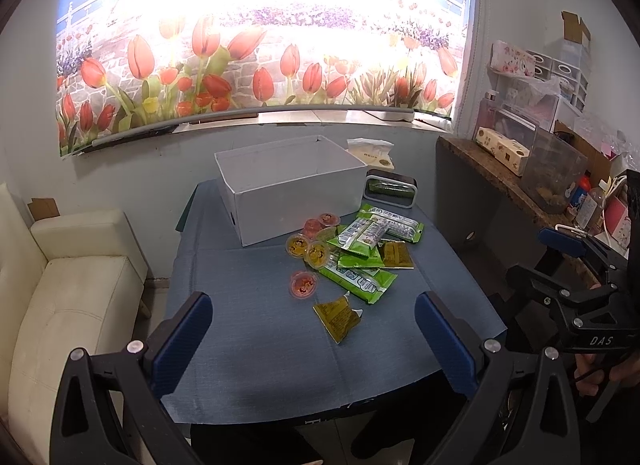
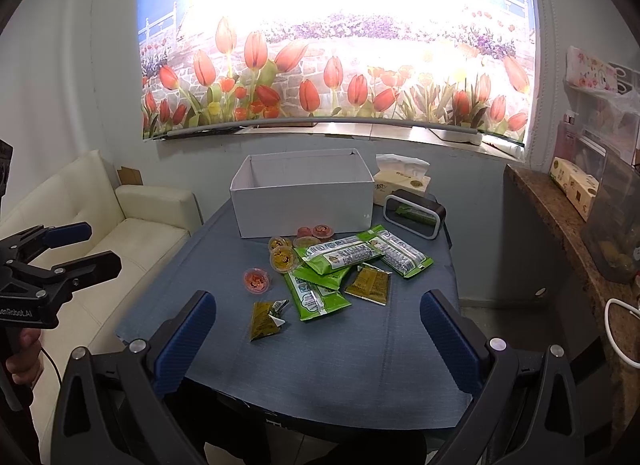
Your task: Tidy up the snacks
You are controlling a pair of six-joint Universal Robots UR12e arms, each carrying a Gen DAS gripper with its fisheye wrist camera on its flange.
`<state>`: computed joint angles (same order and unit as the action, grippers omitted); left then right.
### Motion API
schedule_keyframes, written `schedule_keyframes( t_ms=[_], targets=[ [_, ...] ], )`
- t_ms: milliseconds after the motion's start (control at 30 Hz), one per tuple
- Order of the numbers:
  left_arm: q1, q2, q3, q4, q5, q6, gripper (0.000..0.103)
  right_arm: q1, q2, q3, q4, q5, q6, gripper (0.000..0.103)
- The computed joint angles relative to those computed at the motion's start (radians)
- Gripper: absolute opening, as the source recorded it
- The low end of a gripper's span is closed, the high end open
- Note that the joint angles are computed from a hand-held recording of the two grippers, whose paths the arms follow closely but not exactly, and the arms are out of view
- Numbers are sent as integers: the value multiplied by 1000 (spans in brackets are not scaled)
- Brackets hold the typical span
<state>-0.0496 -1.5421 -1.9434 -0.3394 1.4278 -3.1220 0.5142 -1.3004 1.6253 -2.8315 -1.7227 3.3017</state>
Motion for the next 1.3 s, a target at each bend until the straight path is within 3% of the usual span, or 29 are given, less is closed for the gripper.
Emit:
schedule_keyframes(
  t_ms=[1300],
  targets=[
    [-1,3,-8,14,-7,14,103,5,-3,-1,-5,1,-7,103]
  ],
)
